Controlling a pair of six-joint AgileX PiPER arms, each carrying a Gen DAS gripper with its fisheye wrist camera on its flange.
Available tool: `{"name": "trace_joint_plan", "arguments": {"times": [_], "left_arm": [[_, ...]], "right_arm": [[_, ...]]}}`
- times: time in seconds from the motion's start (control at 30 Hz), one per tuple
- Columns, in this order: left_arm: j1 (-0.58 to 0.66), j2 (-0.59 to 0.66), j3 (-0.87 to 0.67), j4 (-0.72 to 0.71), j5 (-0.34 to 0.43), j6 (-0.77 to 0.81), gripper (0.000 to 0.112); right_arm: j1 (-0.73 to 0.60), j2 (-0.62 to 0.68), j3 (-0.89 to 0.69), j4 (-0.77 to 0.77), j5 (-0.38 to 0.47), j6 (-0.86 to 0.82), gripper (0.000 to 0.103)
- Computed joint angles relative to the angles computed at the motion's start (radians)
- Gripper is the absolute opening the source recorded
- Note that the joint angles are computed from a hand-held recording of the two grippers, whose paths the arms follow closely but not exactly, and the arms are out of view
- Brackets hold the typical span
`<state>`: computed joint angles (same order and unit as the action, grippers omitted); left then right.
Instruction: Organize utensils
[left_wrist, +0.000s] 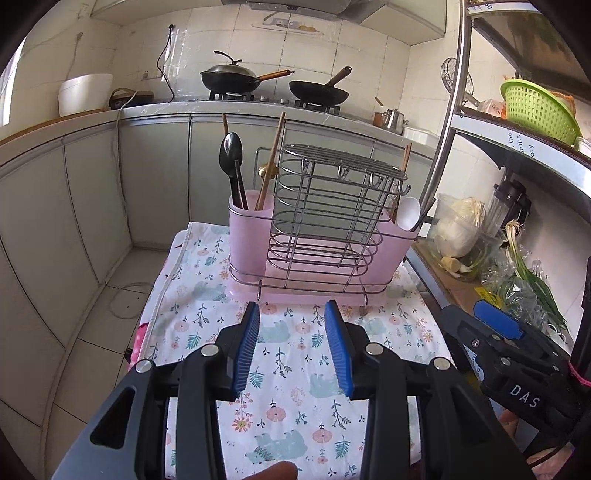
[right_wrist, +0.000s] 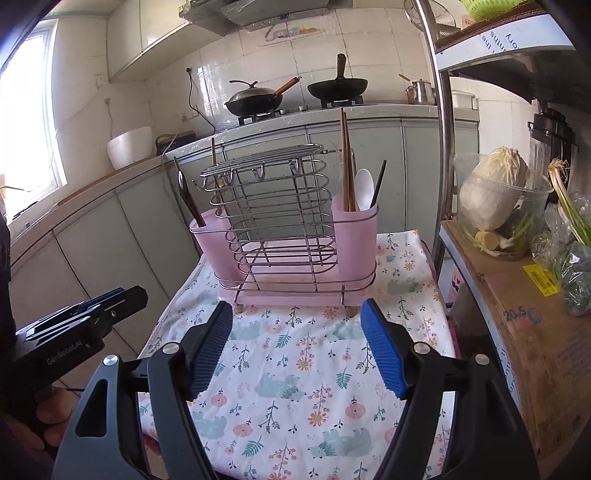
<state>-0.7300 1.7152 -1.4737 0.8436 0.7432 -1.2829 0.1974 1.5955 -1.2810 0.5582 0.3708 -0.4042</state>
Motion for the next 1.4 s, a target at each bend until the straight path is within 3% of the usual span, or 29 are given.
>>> {"name": "trace_joint_plan", "arguments": {"times": [0.3, 1.4], "left_arm": [[-0.011, 0.021, -0.013, 0.037, 0.034, -0.020, 0.036], [-0.012, 0.015, -0.026, 0.037, 0.035, -0.002, 0.036]], "right_arm": [[0.009, 0.019, -0.006, -0.043, -0.012, 0.039, 0.072], [0.017, 0.015, -0.013, -0.058, -0.017, 0.042, 0.072]]}}
